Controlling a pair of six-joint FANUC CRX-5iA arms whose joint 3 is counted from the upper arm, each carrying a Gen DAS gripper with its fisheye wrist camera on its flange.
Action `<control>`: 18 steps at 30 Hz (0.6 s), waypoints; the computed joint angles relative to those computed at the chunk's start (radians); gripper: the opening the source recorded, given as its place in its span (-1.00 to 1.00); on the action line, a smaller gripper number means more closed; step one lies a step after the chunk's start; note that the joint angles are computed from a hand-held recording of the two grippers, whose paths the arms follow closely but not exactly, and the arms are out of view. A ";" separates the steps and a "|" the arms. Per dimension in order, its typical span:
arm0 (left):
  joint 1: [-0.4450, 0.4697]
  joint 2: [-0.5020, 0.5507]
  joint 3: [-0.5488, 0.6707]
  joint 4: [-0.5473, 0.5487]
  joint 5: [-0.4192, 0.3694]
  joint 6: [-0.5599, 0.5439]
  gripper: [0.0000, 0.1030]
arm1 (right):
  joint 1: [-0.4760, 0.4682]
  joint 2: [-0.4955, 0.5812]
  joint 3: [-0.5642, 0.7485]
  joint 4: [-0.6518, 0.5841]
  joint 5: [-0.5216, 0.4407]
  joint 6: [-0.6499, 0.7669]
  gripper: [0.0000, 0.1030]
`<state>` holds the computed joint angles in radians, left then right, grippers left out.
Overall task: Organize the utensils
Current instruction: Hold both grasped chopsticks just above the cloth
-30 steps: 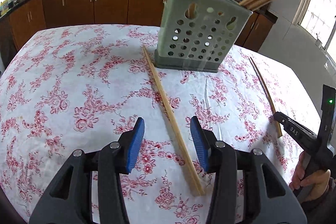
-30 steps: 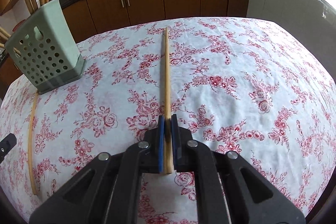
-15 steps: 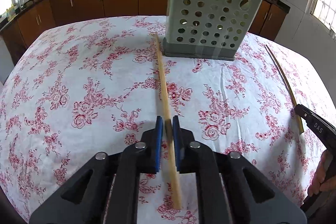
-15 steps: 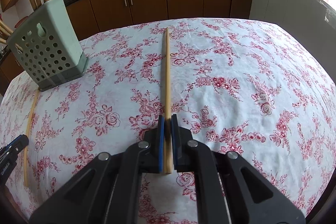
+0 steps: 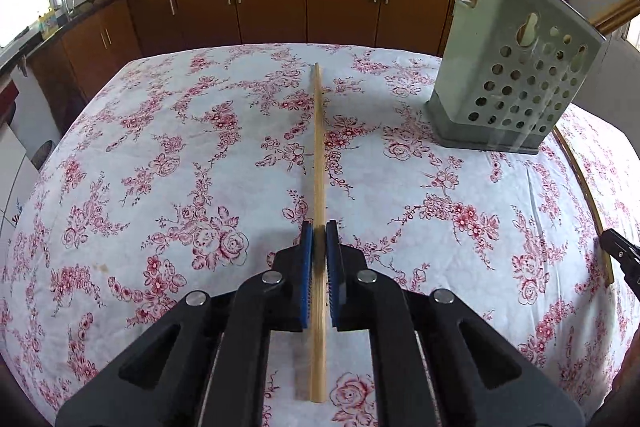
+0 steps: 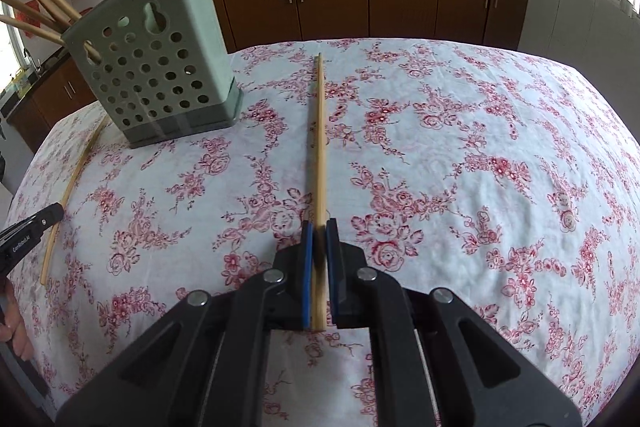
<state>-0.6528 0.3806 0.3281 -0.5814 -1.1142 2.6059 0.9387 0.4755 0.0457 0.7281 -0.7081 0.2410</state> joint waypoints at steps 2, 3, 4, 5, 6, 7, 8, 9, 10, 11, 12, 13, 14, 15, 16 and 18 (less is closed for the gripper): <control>0.006 0.001 -0.003 0.003 0.010 0.001 -0.85 | 0.002 0.005 0.009 -0.003 -0.006 0.010 -0.84; 0.007 0.002 -0.003 0.004 0.011 0.000 -0.85 | 0.001 0.003 0.007 -0.005 -0.002 0.011 -0.84; 0.012 0.005 -0.001 0.006 0.014 -0.005 -0.85 | -0.001 -0.001 0.001 -0.006 0.004 0.008 -0.84; 0.014 0.006 -0.001 0.006 0.015 -0.009 -0.84 | -0.001 -0.001 0.001 -0.008 0.006 0.007 -0.84; 0.014 0.007 0.001 0.005 0.013 -0.010 -0.84 | 0.000 -0.002 0.000 -0.007 0.004 0.005 -0.84; 0.013 0.009 0.003 0.005 0.011 -0.011 -0.83 | 0.000 -0.002 -0.001 -0.006 0.005 0.007 -0.84; 0.015 0.011 0.004 0.005 0.011 -0.013 -0.83 | 0.000 -0.002 -0.001 -0.006 0.003 0.007 -0.84; 0.020 0.006 -0.003 0.006 0.015 -0.018 -0.82 | -0.001 -0.003 -0.003 -0.006 0.004 0.008 -0.84; 0.019 0.008 0.000 0.005 0.013 -0.020 -0.82 | 0.000 -0.003 -0.001 -0.007 0.004 0.007 -0.84; 0.016 0.010 0.004 0.004 0.008 -0.020 -0.82 | -0.002 -0.004 -0.004 -0.008 0.008 0.007 -0.84; 0.015 0.010 0.005 0.003 0.006 -0.020 -0.82 | -0.002 -0.005 -0.006 -0.009 0.010 0.006 -0.84; 0.015 0.012 0.007 0.002 0.004 -0.021 -0.82 | -0.004 -0.004 -0.005 -0.009 0.013 0.007 -0.84; 0.010 0.014 0.012 0.000 -0.001 -0.018 -0.82 | -0.004 -0.003 -0.005 -0.009 0.013 0.007 -0.84; 0.009 0.016 0.013 0.000 -0.002 -0.019 -0.82 | -0.004 -0.003 -0.004 -0.010 0.012 0.007 -0.84; 0.008 0.015 0.013 -0.001 -0.002 -0.018 -0.82 | -0.004 -0.003 -0.004 -0.010 0.012 0.007 -0.84; 0.009 0.015 0.012 0.000 -0.001 -0.017 -0.82 | -0.003 -0.003 -0.003 -0.010 0.012 0.008 -0.84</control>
<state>-0.6443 0.3954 0.3405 -0.5817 -1.1156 2.5886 0.9352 0.4728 0.0424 0.7178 -0.6964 0.2495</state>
